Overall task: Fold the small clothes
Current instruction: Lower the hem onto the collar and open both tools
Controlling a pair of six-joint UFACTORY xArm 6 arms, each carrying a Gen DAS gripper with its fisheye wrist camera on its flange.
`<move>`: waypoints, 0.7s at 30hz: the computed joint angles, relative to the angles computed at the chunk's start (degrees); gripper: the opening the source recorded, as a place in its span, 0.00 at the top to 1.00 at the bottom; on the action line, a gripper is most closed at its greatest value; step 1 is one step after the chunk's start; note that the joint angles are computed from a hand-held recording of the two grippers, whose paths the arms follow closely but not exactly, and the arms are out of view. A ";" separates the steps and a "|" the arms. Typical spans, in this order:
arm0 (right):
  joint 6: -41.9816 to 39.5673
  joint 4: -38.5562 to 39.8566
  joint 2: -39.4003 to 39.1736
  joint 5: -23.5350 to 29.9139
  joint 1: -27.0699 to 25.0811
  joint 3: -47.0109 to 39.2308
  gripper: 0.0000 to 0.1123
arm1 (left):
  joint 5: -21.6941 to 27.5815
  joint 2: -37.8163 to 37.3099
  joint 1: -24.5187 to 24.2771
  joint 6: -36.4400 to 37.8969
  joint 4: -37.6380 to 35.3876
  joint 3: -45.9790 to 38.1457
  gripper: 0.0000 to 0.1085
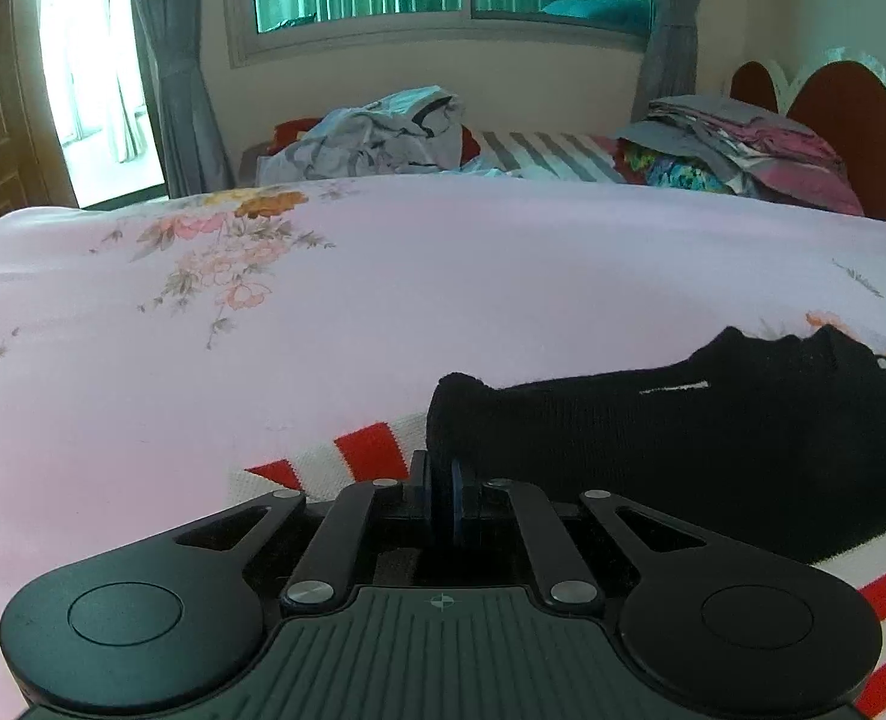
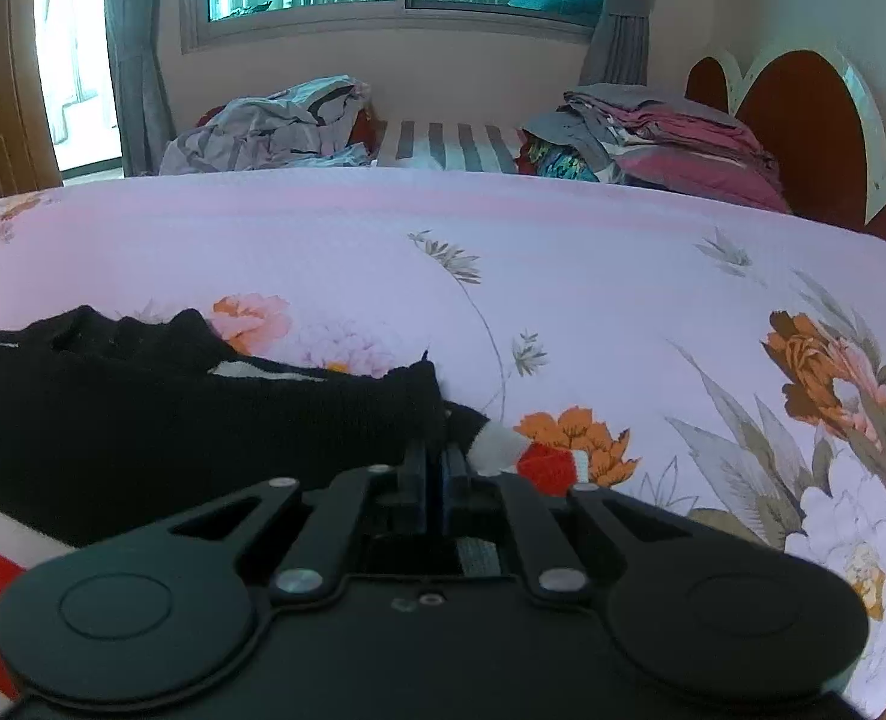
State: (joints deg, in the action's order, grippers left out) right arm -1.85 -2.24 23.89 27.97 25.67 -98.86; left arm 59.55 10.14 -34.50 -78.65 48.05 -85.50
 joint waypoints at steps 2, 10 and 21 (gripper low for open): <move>2.23 -1.74 0.91 2.23 0.01 -2.62 0.86 | 0.10 -0.05 0.20 0.99 -1.22 -0.40 0.94; -15.57 17.28 -5.05 0.84 4.94 3.57 0.65 | 4.36 1.66 -5.84 -9.46 1.90 -6.94 0.20; -8.61 5.70 -8.84 -0.52 3.37 11.03 0.70 | 6.98 1.40 -8.13 -3.81 -2.82 -3.87 0.20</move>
State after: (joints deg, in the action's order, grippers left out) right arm -10.47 3.46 15.05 27.46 29.04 -87.83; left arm 66.53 11.54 -42.63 -82.46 45.23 -89.37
